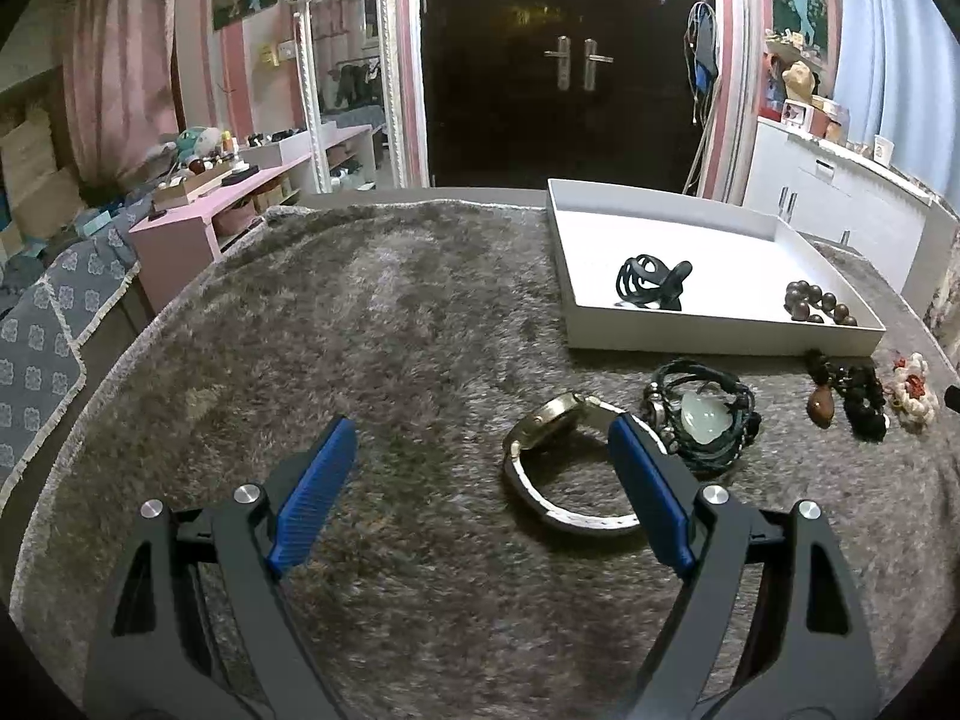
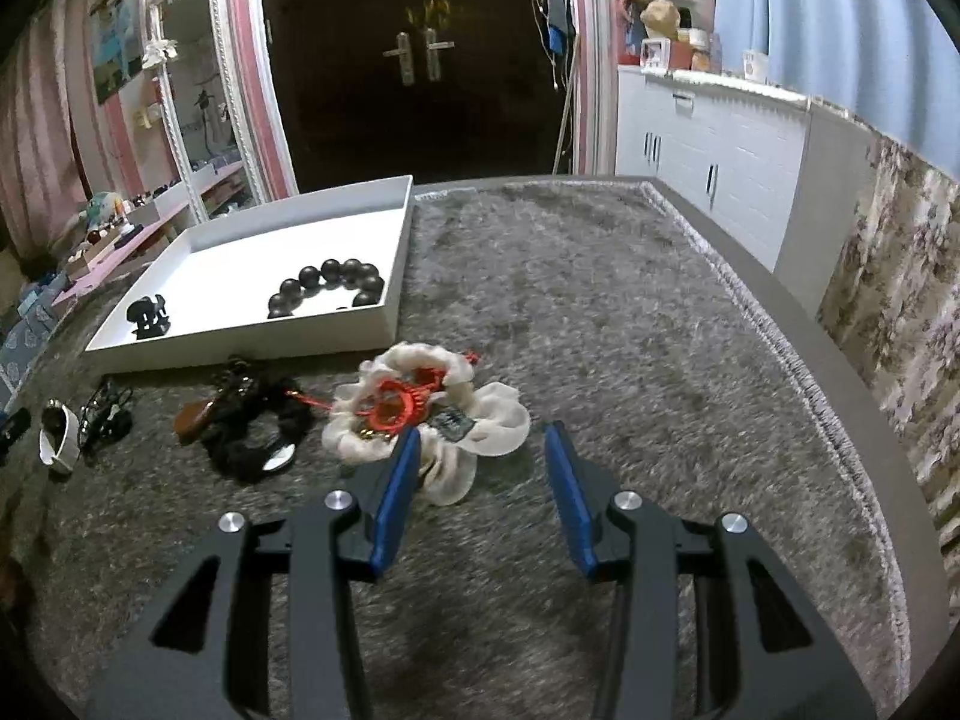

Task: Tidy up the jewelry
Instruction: 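Grasp the black braided bracelet with the left tool while the right grasps the white scrunchie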

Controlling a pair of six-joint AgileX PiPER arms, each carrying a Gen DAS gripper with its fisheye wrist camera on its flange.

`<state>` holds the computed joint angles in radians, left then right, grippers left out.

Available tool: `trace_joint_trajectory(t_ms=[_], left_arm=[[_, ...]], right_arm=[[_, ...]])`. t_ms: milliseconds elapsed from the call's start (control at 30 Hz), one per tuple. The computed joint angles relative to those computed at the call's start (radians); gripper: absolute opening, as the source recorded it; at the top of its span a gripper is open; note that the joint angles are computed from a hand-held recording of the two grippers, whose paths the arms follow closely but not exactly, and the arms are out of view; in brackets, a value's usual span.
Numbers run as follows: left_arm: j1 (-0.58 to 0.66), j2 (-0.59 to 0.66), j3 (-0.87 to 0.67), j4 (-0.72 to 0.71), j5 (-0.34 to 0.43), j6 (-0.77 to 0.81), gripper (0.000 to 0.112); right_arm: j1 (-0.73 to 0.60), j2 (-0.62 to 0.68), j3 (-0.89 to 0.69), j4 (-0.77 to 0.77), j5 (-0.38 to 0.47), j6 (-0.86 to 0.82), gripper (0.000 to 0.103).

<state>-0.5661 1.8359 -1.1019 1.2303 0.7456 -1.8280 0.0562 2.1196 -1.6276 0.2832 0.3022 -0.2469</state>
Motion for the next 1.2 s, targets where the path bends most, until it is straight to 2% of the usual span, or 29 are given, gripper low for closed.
trace_joint_trajectory(t_ms=[333,633,800,900,1000,1200], left_arm=[[-0.033,0.013,-0.047,-0.037,-0.037,0.045,0.085],[-0.094,0.147,-0.292,-0.184,-0.019,0.261,0.085],[-0.09,0.244,-0.431,-0.27,-0.001,0.372,0.085],[-0.087,0.292,-0.495,-0.303,0.016,0.421,0.085],[-0.082,0.326,-0.54,-0.335,0.016,0.466,0.083],[-0.067,0.38,-0.612,-0.399,0.028,0.547,0.08]], right_arm=[[0.003,0.041,-0.066,-0.009,0.032,0.021,0.043],[-0.007,0.064,-0.101,0.01,0.054,-0.001,0.043],[-0.019,0.102,-0.158,0.046,0.1,-0.052,0.043],[-0.024,0.122,-0.186,0.076,0.122,-0.079,0.042],[-0.03,0.147,-0.22,0.086,0.155,-0.081,0.037],[-0.049,0.184,-0.275,0.147,0.213,-0.11,0.037]])
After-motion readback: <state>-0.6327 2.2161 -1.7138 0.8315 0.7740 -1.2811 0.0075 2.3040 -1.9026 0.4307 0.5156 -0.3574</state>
